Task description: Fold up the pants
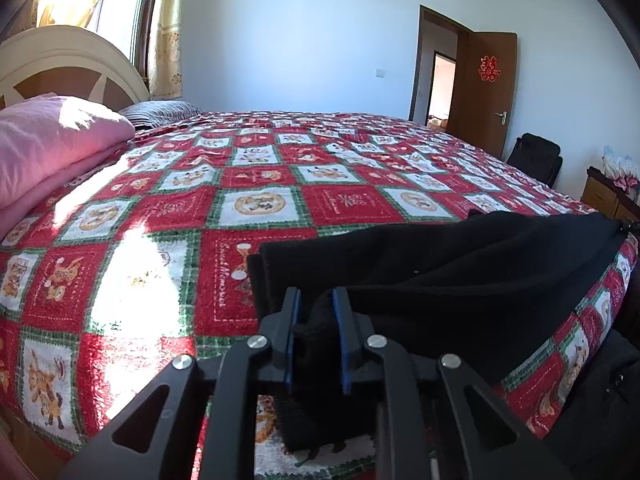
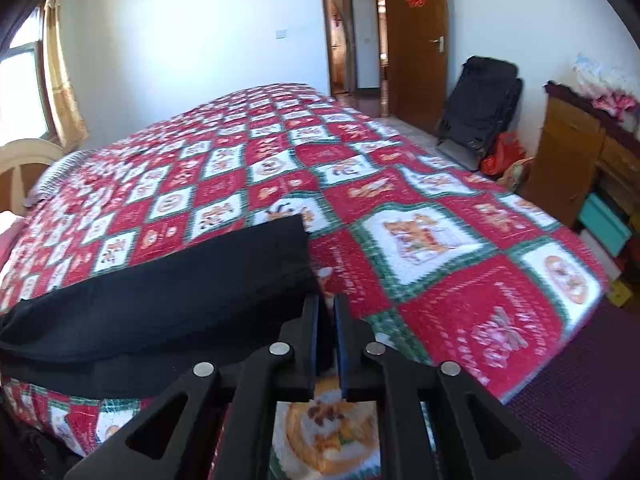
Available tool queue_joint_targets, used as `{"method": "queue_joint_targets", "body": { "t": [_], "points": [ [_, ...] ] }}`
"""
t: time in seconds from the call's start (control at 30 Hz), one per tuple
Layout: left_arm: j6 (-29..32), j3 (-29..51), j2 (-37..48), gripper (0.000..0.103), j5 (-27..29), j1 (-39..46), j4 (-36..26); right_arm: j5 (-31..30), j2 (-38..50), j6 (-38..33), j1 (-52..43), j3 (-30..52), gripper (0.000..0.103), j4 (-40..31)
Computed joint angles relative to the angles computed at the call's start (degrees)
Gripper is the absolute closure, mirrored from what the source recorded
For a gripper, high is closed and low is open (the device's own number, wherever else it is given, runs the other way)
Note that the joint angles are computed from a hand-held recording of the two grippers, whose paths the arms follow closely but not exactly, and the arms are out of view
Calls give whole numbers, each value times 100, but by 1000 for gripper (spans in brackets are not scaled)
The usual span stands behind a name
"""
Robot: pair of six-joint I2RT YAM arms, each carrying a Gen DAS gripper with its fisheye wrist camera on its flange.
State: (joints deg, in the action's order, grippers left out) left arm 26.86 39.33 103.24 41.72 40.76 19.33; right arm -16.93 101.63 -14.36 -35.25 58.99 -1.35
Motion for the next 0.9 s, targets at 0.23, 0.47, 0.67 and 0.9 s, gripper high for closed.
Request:
{"method": "queue_joint_targets", "body": {
  "t": [0.23,0.47,0.67,0.9],
  "points": [
    [417,-346,-164,50,-176,116,371,-269,-1723,72,259,-1111,35,473],
    [645,-503,-287,81,-43,78,373,490,-1916,-477,3119,-1253,36,-120],
    [904,-654,-457,88,-223,-56,519,1157,-133,-604,5618,-625,39,139],
    [1112,-390,-461,88,-213,-121,368,2204,1307,-1032,6599,212,58,464]
  ]
}}
